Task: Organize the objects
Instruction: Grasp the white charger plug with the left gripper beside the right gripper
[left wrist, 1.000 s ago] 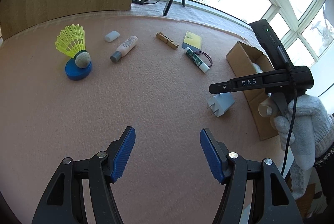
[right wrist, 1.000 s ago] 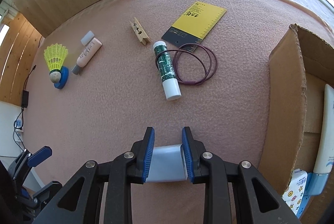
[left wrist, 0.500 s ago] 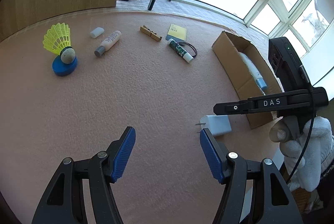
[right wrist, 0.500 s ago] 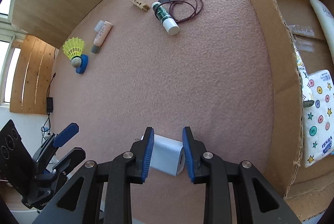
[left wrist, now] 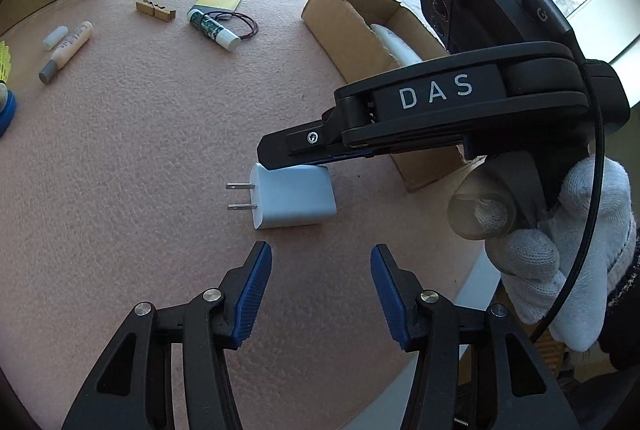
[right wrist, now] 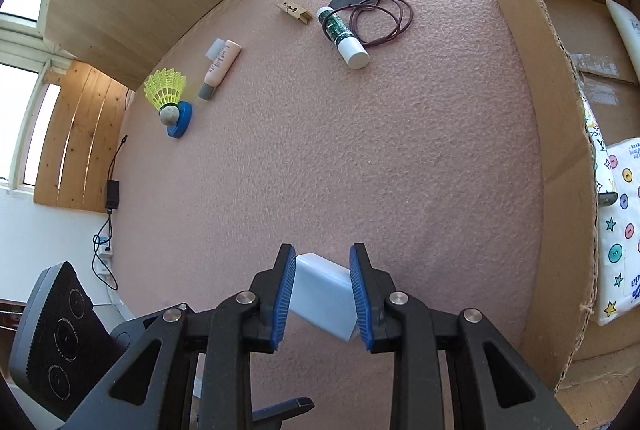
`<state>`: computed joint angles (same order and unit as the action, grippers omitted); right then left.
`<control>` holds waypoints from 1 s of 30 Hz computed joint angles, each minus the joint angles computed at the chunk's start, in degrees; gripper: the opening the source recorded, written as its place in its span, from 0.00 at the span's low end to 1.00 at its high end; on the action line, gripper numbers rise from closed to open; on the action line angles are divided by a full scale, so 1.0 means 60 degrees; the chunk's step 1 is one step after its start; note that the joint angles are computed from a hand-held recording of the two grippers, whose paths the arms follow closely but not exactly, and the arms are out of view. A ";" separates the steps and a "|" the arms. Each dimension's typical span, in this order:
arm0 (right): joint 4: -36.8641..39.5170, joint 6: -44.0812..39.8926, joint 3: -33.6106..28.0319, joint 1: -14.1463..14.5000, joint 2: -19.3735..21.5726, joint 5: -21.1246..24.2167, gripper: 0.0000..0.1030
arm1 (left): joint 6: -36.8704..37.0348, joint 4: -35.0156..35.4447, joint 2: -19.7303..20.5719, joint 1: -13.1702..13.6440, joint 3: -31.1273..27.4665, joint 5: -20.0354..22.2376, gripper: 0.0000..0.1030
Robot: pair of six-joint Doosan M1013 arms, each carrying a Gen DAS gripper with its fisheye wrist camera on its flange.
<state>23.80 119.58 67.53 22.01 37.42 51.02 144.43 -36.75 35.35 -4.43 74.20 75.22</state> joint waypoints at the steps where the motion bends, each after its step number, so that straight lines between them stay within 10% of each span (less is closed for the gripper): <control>1: 0.0155 -0.0059 0.0076 -0.0023 -0.0031 -0.0041 0.25 | -0.0010 0.0009 0.0000 -0.0024 0.0007 -0.0052 0.54; 12: 0.1635 -0.0955 0.0565 -0.0085 -0.0138 0.0061 0.26 | -0.0058 0.0238 -0.0068 -0.0113 0.0110 -0.0688 0.54; 30: 0.0264 -0.1224 0.0569 0.0237 -0.0270 -0.0294 0.27 | -0.0513 0.0132 -0.0107 -0.0079 0.0333 -0.0878 0.46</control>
